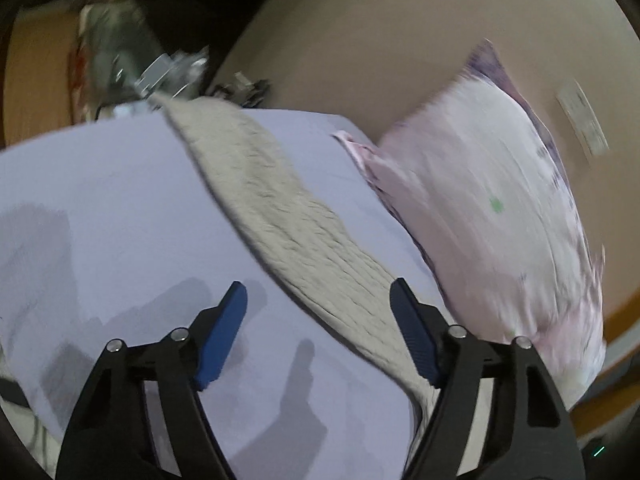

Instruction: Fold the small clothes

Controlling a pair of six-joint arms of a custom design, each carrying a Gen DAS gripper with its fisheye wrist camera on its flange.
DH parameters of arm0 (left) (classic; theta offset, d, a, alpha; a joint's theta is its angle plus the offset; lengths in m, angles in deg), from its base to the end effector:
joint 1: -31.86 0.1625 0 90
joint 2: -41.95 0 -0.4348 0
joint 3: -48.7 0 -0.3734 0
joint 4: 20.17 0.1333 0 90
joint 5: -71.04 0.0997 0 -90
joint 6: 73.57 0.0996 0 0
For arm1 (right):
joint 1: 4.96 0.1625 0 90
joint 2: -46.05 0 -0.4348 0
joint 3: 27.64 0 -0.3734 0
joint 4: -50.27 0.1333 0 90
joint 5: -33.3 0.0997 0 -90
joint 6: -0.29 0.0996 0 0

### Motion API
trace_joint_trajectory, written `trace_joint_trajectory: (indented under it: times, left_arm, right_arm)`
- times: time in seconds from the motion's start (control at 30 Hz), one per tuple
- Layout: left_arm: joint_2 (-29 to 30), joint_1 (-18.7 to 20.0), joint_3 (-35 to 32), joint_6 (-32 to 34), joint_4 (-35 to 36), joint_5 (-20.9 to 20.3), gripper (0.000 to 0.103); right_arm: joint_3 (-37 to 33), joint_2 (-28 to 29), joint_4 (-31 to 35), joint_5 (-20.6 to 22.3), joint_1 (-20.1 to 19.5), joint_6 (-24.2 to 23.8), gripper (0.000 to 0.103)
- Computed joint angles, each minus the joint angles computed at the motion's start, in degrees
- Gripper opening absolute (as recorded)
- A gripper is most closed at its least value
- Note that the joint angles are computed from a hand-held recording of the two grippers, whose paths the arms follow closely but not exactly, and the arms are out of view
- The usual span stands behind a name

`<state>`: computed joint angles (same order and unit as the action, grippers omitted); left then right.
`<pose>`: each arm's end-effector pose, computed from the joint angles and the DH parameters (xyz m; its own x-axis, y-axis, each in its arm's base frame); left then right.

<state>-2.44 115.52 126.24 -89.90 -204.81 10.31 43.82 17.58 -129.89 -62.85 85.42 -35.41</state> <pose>0.0984 -0.7628 0.3086 -0.8924 -0.4507 0.0231 -0.2065 0.3623 -0.9089 0.1279 -0.7949 0.1210 -0.8052 -0.3383 0.4871 -0.5841 0.5941 -0.5531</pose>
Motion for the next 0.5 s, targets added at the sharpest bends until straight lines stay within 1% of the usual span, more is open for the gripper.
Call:
trace_joint_trajectory:
  times: [0.03, 0.07, 0.1, 0.13, 0.17, 0.2, 0.23, 0.3, 0.33, 0.43, 0.47, 0.5]
  left_arm:
    - [0.17, 0.39, -0.65, -1.35, 0.63, 0.06, 0.072]
    - [0.32, 0.67, -1.03, -2.45, 0.94, 0.11, 0.07]
    - [0.54, 1.11, -1.72, -3.95, 1.58, 0.0, 0.068]
    - [0.71, 1.48, -2.42, -4.93, 2.17, -0.07, 0.066]
    - [1.08, 1.76, -3.36, -6.11, 2.84, -0.01, 0.065]
    - [1.34, 2.18, -4.25, -7.54, 3.38, -0.03, 0.064]
    - [1.59, 2.53, -5.08, -8.75, 3.92, -0.01, 0.063]
    - [2.34, 3.53, -7.49, -11.48, 4.58, -0.84, 0.055]
    - [2.51, 3.8, -8.06, -12.3, 4.58, -1.02, 0.053]
    - [3.54, 4.62, -11.28, -14.3, 5.87, -1.37, 0.048]
    - [3.96, 4.84, -12.53, -14.37, 6.66, -1.35, 0.043]
    - [4.4, 5.07, -13.82, -14.73, 7.66, -1.22, 0.036]
  right_arm:
    - [-0.12, 1.32, 1.75, -2.18, 0.88, -1.32, 0.028]
    - [0.3, 1.73, 1.2, -2.29, 1.09, -1.87, 0.03]
    - [2.04, 1.35, -1.42, -1.56, 1.06, -1.93, 0.04]
    - [2.41, 1.05, -2.82, -1.26, 1.03, -1.49, 0.054]
    - [3.62, 0.23, -5.54, -0.83, 0.8, -0.53, 0.06]
    - [4.28, -0.8, -6.49, -0.52, 0.51, 0.15, 0.065]
    - [5.12, -1.86, -7.83, -0.46, 0.1, 1.51, 0.066]
    - [3.74, -2.53, -7.09, -0.49, -0.69, 3.48, 0.067]
    - [4.61, -3.35, -7.76, -0.52, -1.12, 4.83, 0.068]
    - [5.45, -4.34, -8.76, -0.3, -1.92, 6.79, 0.07]
    - [5.85, -4.51, -9.57, -0.2, -2.18, 7.13, 0.071]
    - [5.18, -4.03, -9.64, -0.14, -2.32, 7.31, 0.072]
